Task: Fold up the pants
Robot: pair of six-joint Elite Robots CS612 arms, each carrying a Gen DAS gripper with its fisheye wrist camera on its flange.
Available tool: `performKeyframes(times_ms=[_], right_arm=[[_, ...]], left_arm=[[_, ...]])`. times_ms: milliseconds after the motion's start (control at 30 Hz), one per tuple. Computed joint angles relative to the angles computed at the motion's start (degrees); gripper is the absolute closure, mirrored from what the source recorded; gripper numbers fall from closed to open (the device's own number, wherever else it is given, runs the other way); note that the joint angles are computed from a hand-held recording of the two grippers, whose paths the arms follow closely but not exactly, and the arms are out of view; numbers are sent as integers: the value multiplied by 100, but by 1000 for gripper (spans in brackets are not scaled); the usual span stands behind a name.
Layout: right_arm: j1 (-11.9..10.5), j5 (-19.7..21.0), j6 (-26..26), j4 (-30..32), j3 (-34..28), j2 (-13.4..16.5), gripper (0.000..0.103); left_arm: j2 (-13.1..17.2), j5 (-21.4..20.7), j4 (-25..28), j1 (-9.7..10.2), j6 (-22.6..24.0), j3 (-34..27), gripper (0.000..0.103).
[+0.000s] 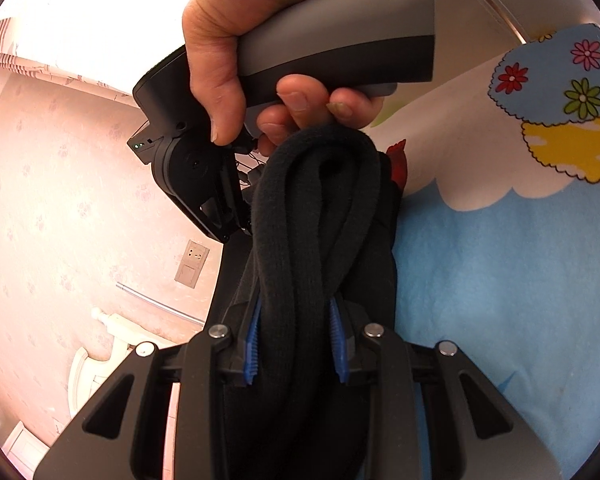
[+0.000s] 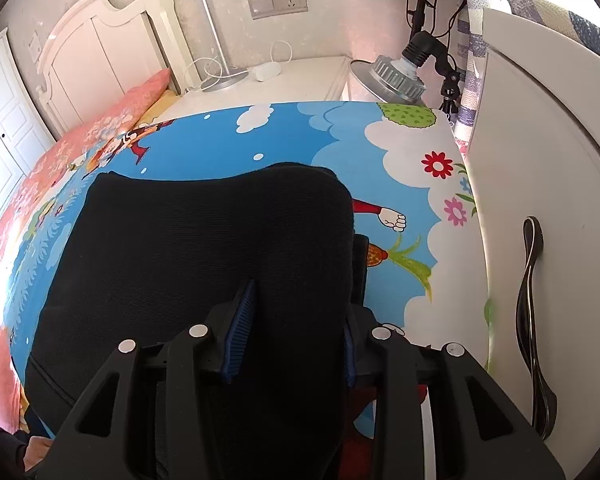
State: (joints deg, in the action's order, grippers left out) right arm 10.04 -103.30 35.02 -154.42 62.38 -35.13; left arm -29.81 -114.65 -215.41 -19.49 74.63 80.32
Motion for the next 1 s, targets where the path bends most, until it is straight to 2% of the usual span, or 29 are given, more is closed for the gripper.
performKeyframes(times_ms=[133,200,367,433,533,633,733,833,900,1000], right_arm=[[9,-30,39,-50,23,3,72],[18,-67,65,-71,40,2,71],[36,-172,176,-3,40,-13,67],[95,-457,285,53,56,-76,64],[300,-1311,425,-207,289,-271,60],[472,-1626,695,-585,606,-438,60],[596,-1901,965,-157,615,-446,60],[613,-1938,1266,470,542,-390,60],[594,-1847,1452,425,619,-384,60],[635,-2048,1379,601,535,-325,61]], left_arm=[[22,-61,66,13,-1,-52,68],[14,-104,76,22,8,-46,68],[-76,-151,278,46,65,8,76],[-70,-145,294,44,87,4,76],[-88,-162,373,48,30,-9,76],[-119,-237,528,64,-44,-36,76],[-128,-307,648,82,-107,-99,76],[-89,-374,740,105,-95,-229,75],[-89,-446,797,121,-87,-262,75],[-118,-653,1097,159,-51,-297,74]])
